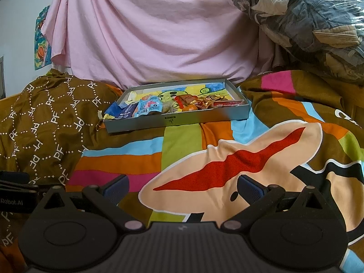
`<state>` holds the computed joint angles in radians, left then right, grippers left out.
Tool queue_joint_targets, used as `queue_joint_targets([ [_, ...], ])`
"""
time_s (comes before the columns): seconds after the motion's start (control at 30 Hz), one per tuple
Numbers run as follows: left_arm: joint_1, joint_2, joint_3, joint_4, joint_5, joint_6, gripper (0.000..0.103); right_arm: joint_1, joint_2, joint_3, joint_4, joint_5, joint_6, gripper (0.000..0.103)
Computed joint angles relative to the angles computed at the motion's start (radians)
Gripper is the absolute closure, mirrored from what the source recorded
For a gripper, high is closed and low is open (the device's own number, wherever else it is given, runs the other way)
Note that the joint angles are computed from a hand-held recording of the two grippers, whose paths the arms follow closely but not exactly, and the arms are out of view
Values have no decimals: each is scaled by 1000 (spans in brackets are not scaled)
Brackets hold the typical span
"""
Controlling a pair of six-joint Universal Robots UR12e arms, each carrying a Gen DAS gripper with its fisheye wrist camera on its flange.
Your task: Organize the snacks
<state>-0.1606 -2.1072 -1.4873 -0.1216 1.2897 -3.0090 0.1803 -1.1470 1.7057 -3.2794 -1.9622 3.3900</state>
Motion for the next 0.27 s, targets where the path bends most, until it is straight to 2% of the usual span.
queue_joint_targets([
  [0.27, 0, 0, -2, -4, 2, 0, 1, 0, -1, 2, 2, 1, 1, 0],
])
